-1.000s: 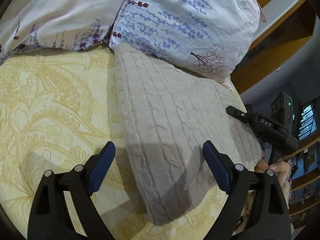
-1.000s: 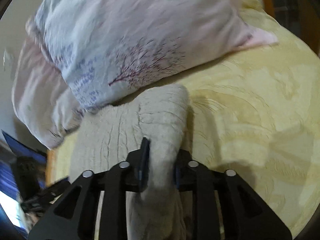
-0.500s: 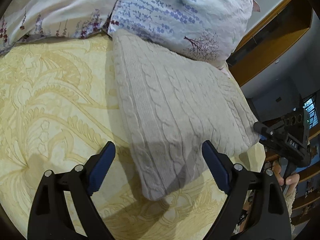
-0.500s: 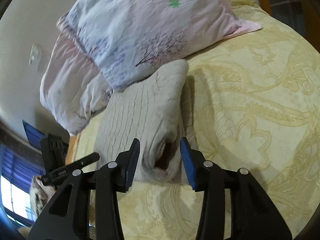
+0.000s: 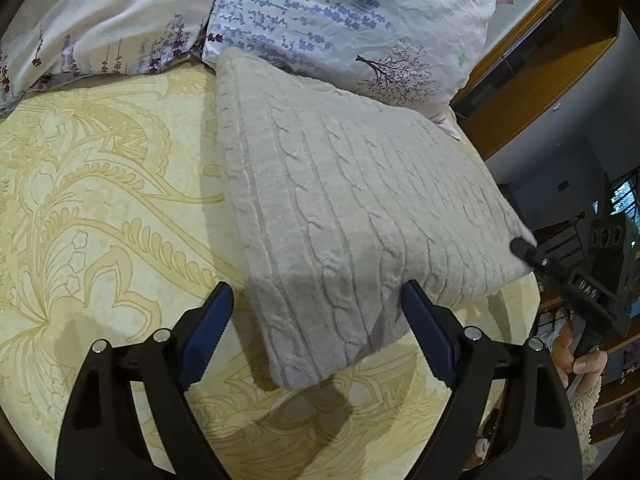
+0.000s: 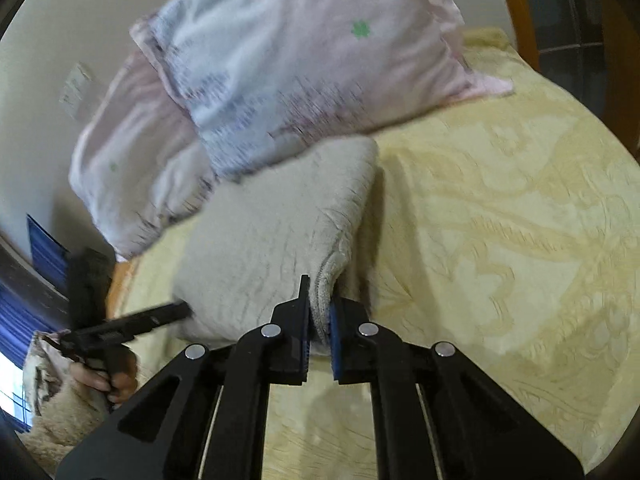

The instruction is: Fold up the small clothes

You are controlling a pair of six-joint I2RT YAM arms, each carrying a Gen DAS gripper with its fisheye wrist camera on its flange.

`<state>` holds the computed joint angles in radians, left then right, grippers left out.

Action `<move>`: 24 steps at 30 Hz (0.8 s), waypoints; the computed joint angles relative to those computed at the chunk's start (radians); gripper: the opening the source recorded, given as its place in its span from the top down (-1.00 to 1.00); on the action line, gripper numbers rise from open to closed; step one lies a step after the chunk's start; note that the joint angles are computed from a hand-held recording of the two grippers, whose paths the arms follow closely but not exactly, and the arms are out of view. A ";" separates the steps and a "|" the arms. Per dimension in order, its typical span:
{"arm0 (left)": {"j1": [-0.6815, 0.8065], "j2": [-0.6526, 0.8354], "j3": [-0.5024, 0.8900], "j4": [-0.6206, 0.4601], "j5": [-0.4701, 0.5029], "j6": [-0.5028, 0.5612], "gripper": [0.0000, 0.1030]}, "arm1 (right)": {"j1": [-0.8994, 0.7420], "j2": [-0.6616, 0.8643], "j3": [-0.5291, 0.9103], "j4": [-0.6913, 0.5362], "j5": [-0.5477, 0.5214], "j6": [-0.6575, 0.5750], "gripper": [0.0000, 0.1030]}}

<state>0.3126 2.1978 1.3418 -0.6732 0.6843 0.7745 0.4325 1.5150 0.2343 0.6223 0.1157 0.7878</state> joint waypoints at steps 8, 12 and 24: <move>-0.009 -0.046 -0.069 0.082 -0.030 0.002 -0.65 | 0.005 0.087 0.001 0.026 0.022 0.014 0.85; -0.014 -0.051 -0.084 0.105 -0.043 0.004 -0.65 | 0.001 0.155 -0.002 0.070 0.017 0.026 0.85; 0.012 -0.026 -0.015 0.002 -0.010 0.053 -0.65 | 0.004 0.116 -0.009 0.041 -0.002 0.021 0.56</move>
<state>0.3250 2.1713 1.3268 -0.6711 0.6740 0.8276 0.4363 1.6306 0.2252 0.6630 0.1139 0.8085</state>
